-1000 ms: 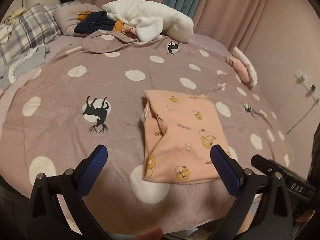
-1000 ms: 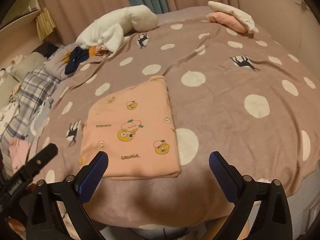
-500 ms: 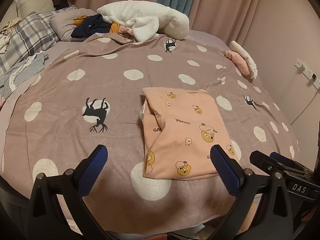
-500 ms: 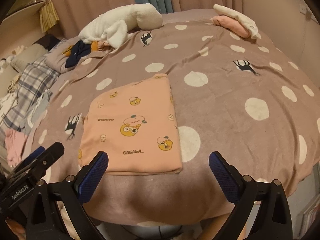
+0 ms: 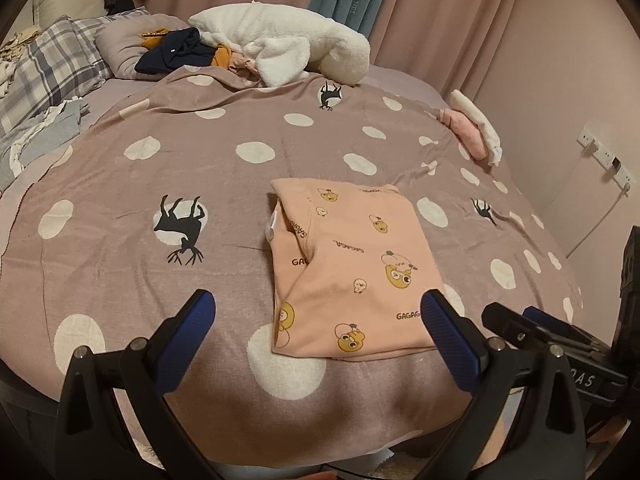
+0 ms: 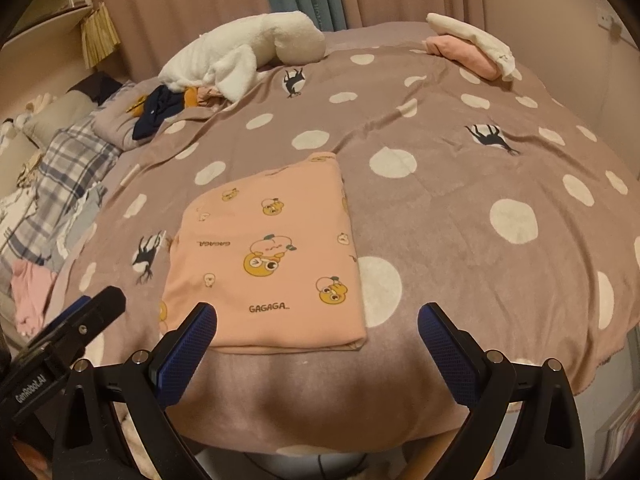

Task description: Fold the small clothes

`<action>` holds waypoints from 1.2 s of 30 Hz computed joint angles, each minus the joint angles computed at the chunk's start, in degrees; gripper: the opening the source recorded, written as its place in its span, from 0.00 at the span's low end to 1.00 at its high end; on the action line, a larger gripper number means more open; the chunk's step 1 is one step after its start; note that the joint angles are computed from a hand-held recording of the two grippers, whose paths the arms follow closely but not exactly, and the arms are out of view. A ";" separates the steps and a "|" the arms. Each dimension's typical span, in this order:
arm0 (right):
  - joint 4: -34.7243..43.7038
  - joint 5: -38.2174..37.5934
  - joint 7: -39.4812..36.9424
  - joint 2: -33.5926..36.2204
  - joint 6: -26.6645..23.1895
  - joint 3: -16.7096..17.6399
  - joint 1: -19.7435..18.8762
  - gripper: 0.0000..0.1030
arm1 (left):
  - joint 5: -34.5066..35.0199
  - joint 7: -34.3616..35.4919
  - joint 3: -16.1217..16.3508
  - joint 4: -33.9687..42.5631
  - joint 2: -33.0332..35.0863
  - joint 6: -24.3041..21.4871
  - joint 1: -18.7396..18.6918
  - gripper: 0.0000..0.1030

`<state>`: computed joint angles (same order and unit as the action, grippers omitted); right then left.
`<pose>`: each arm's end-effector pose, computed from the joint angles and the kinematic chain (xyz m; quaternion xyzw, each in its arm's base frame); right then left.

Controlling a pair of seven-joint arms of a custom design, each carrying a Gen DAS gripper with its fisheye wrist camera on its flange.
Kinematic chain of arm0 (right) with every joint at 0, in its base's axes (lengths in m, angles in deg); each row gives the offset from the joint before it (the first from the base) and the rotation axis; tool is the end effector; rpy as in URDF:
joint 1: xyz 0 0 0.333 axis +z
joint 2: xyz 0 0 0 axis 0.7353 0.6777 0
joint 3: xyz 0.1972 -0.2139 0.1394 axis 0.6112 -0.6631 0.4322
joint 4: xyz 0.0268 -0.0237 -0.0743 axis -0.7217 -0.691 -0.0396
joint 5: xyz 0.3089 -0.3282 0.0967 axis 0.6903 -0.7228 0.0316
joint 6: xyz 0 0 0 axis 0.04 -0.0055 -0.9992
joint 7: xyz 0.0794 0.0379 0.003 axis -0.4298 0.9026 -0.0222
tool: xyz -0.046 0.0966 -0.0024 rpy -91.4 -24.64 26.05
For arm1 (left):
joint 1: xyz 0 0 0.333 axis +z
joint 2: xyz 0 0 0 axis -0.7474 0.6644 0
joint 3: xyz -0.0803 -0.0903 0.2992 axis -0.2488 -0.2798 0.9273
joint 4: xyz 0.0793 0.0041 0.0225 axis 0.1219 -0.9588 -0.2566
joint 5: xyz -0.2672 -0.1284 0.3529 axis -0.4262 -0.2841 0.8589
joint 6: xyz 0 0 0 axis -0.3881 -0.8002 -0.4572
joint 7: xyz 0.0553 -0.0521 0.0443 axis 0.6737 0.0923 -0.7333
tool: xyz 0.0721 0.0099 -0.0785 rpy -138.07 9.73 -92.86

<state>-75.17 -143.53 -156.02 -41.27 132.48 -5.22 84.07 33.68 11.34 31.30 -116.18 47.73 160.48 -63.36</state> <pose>0.6114 0.4411 0.3655 -0.5629 0.7292 -0.2415 0.3050 0.6749 -0.3250 0.3548 -0.5990 0.6822 -0.3977 0.1330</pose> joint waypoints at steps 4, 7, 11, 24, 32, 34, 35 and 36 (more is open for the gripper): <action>0.45 -0.79 0.01 0.09 -0.66 -0.13 0.37 0.97 | 1.64 -2.71 5.12 -0.16 -0.63 0.06 -4.39 1.00; 1.18 -1.79 0.53 0.28 -2.74 -0.29 0.99 0.97 | 2.04 -3.04 4.24 -0.29 -0.66 0.72 -3.47 1.00; 1.40 -3.19 0.92 0.24 -2.83 -0.07 0.96 0.97 | 1.53 -2.36 2.19 -0.35 -0.64 0.95 -1.55 1.00; 2.00 -11.35 4.99 -0.47 -7.25 0.45 2.06 0.97 | 3.42 -4.60 5.83 -0.56 -1.10 1.47 -4.75 1.00; 2.09 -12.48 5.11 -0.30 -7.02 1.28 1.38 0.97 | 3.44 -4.89 6.56 -1.09 -1.71 1.95 -5.36 1.00; 2.17 -12.28 4.93 -0.19 -7.20 1.35 1.36 0.97 | 3.67 -5.56 7.52 -1.13 -1.74 2.22 -6.22 1.00; 2.20 -12.20 4.85 -0.14 -7.35 1.37 1.39 0.97 | 3.71 -5.54 7.26 -1.14 -1.74 2.23 -5.99 1.00; 2.36 -11.85 4.38 -0.04 -7.65 1.47 1.36 0.97 | 3.75 -5.35 6.81 -1.15 -1.75 2.08 -5.59 1.00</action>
